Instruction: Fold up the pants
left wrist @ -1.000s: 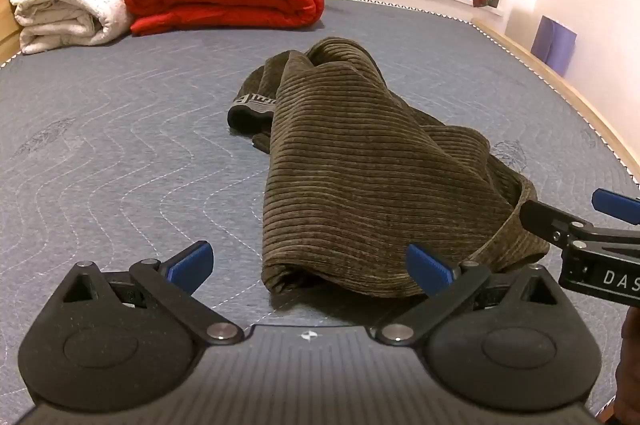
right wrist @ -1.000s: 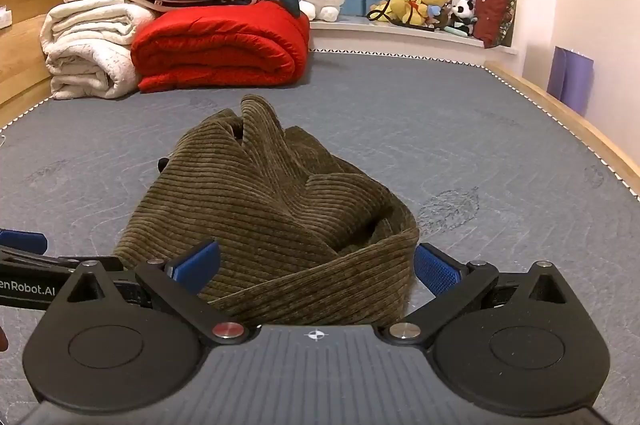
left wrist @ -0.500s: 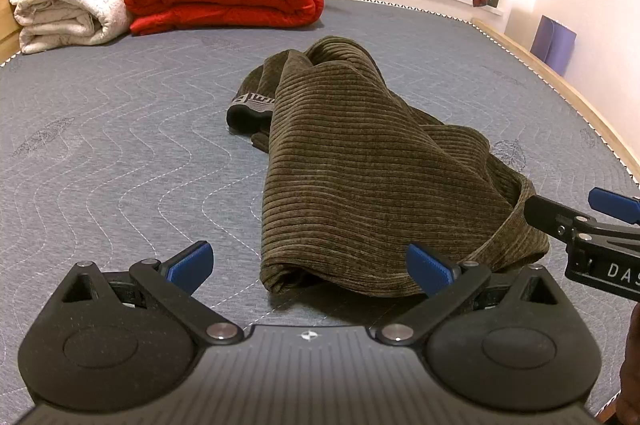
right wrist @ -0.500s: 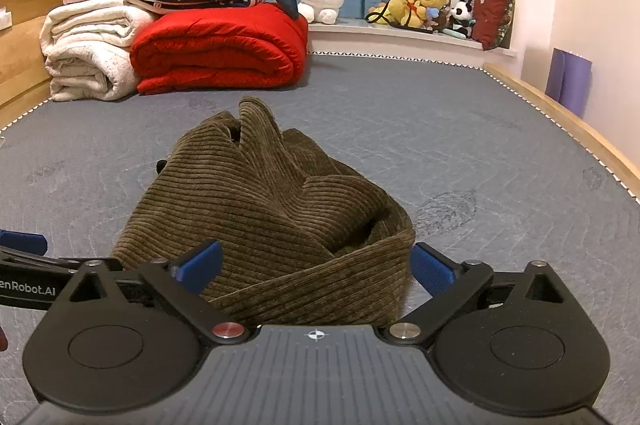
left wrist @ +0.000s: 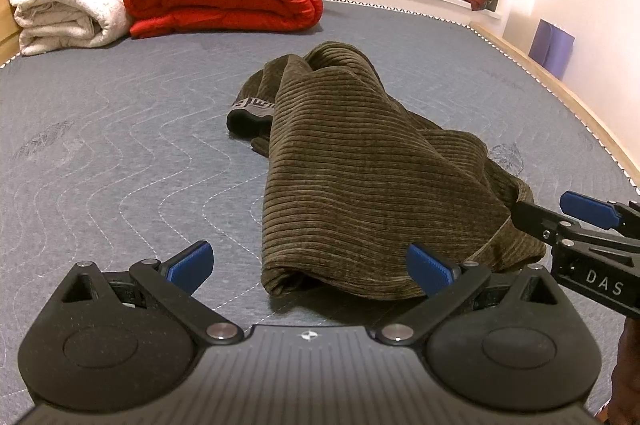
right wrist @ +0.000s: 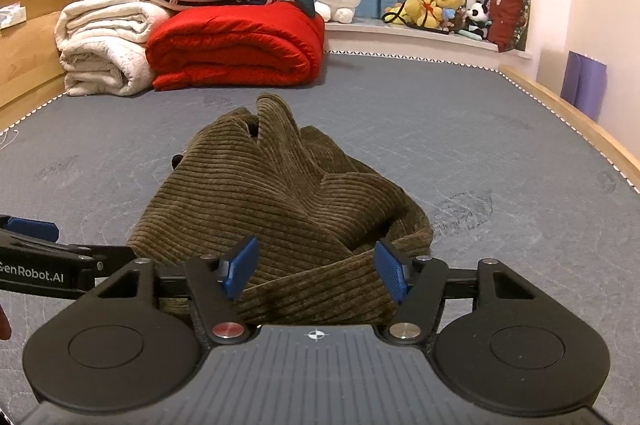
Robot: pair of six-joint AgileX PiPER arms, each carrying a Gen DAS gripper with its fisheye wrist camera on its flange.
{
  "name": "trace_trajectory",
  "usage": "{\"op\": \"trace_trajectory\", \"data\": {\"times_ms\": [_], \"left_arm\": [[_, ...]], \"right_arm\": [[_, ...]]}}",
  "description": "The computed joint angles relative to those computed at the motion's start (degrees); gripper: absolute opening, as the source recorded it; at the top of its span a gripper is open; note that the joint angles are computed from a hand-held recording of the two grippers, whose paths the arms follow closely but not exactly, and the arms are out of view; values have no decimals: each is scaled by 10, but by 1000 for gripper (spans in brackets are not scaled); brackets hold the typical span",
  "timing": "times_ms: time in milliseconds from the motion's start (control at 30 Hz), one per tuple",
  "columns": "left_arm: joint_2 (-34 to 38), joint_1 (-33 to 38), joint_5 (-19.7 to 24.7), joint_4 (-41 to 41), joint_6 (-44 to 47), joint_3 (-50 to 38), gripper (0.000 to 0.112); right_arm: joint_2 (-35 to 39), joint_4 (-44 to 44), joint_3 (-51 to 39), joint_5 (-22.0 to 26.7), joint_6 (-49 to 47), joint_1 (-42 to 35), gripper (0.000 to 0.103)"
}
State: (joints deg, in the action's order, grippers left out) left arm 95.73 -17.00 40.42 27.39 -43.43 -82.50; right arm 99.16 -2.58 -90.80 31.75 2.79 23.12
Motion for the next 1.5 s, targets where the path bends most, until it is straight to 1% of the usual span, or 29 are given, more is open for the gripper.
{"op": "trace_trajectory", "data": {"times_ms": [167, 233, 300, 367, 400, 433, 467, 533, 600, 700, 733, 767, 800, 833, 867, 900, 933, 1000, 1033, 1067, 1100, 1167, 1200, 1267, 1300, 1333, 1400, 1467, 1500], "left_arm": [[-3, -3, 10, -5, 10, -6, 103], [-2, -3, 20, -7, 18, -14, 102], [1, 5, 27, -28, 41, -29, 93], [11, 30, 58, -103, 102, -73, 63], [14, 46, 65, -147, 135, -95, 56], [17, 56, 73, -168, 162, -117, 41], [22, 65, 79, -183, 184, -140, 34], [35, 93, 93, -245, 235, -191, 33], [53, 116, 101, -270, 257, -237, 34], [66, 134, 80, -258, 279, -247, 35], [56, 140, 49, -253, 287, -216, 35], [52, 145, 32, -248, 291, -193, 35], [59, 147, 38, -238, 295, -185, 35], [82, 155, 67, -252, 308, -196, 33], [108, 169, 113, -288, 320, -228, 33], [124, 180, 135, -324, 336, -247, 33], [139, 184, 150, -338, 350, -261, 33], [154, 178, 158, -315, 351, -277, 33], [164, 179, 166, -312, 352, -292, 33], [175, 185, 179, -321, 354, -311, 33], [187, 191, 190, -329, 350, -333, 33], [189, 191, 176, -323, 336, -334, 33], [195, 193, 181, -321, 333, -347, 33], [204, 196, 187, -317, 329, -363, 33], [210, 198, 197, -316, 326, -374, 34], [207, 199, 187, -314, 324, -364, 34], [201, 201, 177, -312, 322, -345, 34], [200, 201, 178, -314, 320, -340, 34], [199, 201, 172, -314, 320, -336, 34]], "right_arm": [[0, 13, -6, 17, -10, 2, 67], [-3, 33, 0, 5, -26, 0, 67], [-3, 17, -3, 5, -24, 2, 67], [0, 6, -15, 9, -17, 2, 67], [8, -1, -33, 13, -17, 2, 67], [16, 16, -61, 38, -24, -2, 67], [24, 41, -90, 59, -37, -9, 67], [38, 86, -149, 81, -74, -16, 67], [56, 94, -205, 88, -115, -12, 66], [70, 107, -226, 53, -178, -7, 58], [65, 103, -203, 17, -186, -4, 51], [58, 104, -173, -24, -198, -2, 45], [47, 128, -122, -77, -233, -3, 43], [39, 170, -81, -118, -279, -6, 41], [38, 197, -49, -135, -310, -9, 39], [46, 201, -40, -130, -326, -9, 39], [61, 192, -51, -102, -328, -9, 39], [84, 242, -79, -44, -378, -14, 39], [97, 265, -98, -8, -413, -17, 44], [105, 266, -107, 13, -433, -16, 52], [107, 262, -105, 10, -451, -12, 57], [110, 278, -101, 7, -509, -2, 79], [119, 278, -117, 19, -527, 5, 82], [127, 280, -126, 44, -562, 14, 83], [120, 277, -115, 44, -570, 22, 83], [126, 266, -120, 56, -578, 28, 83], [121, 252, -104, 54, -601, 44, 83], [98, 249, -48, 20, -635, 53, 83], [94, 226, -30, -6, -632, 62, 83]]}}
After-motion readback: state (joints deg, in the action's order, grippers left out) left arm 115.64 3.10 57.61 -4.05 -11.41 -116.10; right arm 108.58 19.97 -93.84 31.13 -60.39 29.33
